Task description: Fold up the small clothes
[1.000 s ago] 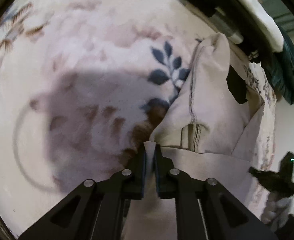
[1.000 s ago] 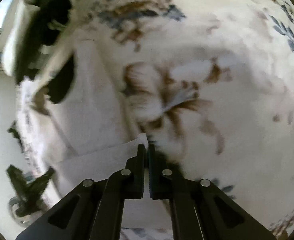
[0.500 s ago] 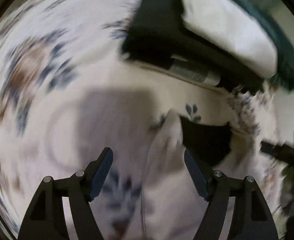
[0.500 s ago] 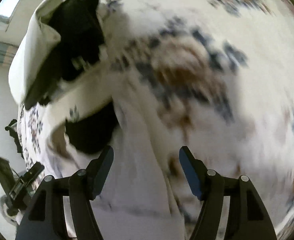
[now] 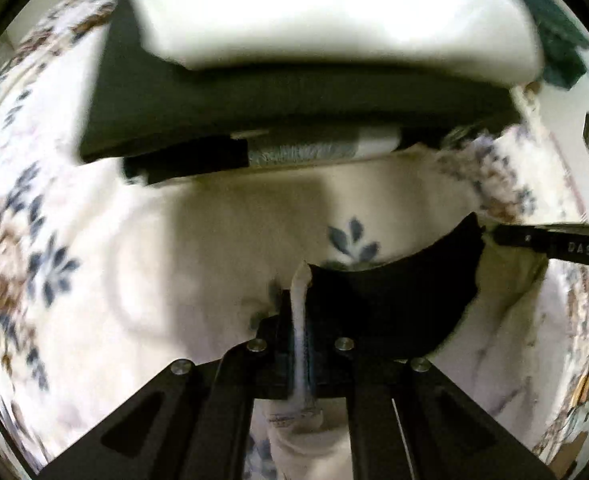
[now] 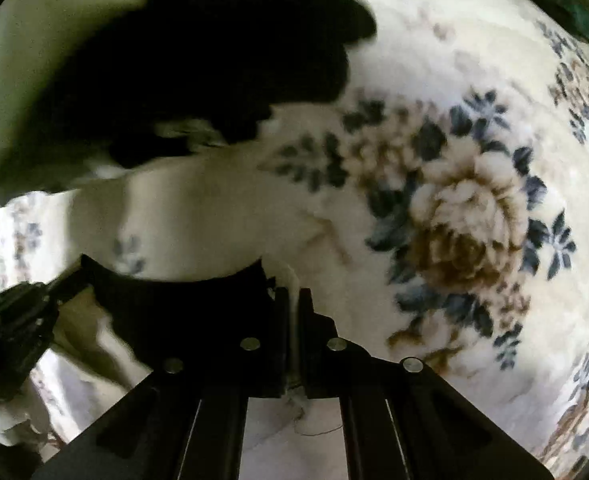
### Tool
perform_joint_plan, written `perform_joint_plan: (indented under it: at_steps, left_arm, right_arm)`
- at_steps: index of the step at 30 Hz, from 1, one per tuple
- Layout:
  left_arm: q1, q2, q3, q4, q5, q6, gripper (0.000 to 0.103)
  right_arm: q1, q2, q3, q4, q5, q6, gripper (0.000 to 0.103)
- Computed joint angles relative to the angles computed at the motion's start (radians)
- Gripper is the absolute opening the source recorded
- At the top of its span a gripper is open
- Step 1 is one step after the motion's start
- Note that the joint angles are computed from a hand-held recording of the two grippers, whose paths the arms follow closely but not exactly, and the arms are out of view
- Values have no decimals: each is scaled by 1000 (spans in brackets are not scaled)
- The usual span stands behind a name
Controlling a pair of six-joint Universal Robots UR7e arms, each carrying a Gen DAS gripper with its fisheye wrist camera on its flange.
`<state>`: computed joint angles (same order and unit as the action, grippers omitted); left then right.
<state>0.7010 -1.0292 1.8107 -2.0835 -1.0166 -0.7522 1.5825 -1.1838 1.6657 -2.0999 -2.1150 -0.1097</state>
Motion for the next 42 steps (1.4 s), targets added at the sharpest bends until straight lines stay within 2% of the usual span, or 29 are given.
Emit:
perform_joint_plan:
  at_steps: [2,7,10,11,13,16,18,20,21,22,24,26,28,30,32,34,35,36,37,38,39,42]
  left_arm:
    - [-44,-64,52,-14,2,-51,3]
    - [-181,-230,178,11,-8,-296,3]
    - [-272,-305,266,-5,-41,-480,3]
    - [-284,-302,277,-14,-48,-513,3]
    - [-353,-331,331,11,-74,-625,3]
    - [-416,-350,405,20,-171,-763,4]
    - [-448,-375,471,-30,-243,-853,5]
    - [-469,-399,523,-73,-318,-929,5]
    - [-484,-413,541,-74,-349,-970,6]
    - [-501,-429,550,-57,-374,-1009,11]
    - [-534,-475,574,-42,-381,-1086,25]
    - [-557,-520,591,-25,-349,-1160,56]
    - [-561,-555,614,-47,-282,-1221,61]
    - [-535,-549,636,-129,-234,-1209,61]
    - [-470,-479,610,-177,-217,-1134,61]
    - [-435,-413,583,-205,-204,-1067,59]
    - [-414,-378,558,-196,-197,-1034,50]
    - [-401,-344,537,-192,-186,-998,33]
    - [-390,-326,519,-175,-186,-973,4]
    - [-383,-315,505,-156,-190,-958,4]
    - [-389,-320,503,-143,-177,-957,4]
    - [-432,-370,508,-114,-145,-994,3]
  right_arm:
    - [7,-56,36,-12,33,-12,4]
    - [23,-273,161,9,123,-12,4]
    - [28,-410,248,58,146,13,4]
    - [22,-453,271,80,150,18,4]
    - [8,-539,334,118,149,21,4]
    - [-37,-666,417,204,161,21,4]
    - [-84,-726,460,279,161,-5,4]
    - [-118,-760,491,327,129,-6,4]
    - [-144,-774,502,363,116,-11,9]
    - [-171,-782,505,410,102,-10,14]
    - [-227,-811,504,477,100,-16,18]
    - [-278,-848,502,492,126,-35,21]
    - [-337,-878,485,494,190,-46,38]
    - [-400,-890,469,477,269,-26,41]
    - [-462,-893,464,468,354,-11,41]
    - [-505,-893,477,438,399,13,41]
    - [-518,-891,488,422,404,24,41]
    - [-529,-892,503,396,403,34,41]
    - [-536,-903,520,370,407,30,36]
    - [-526,-913,537,334,390,36,27]
    - [-502,-903,535,317,382,48,7]
    - [-464,-941,558,283,369,36,2]
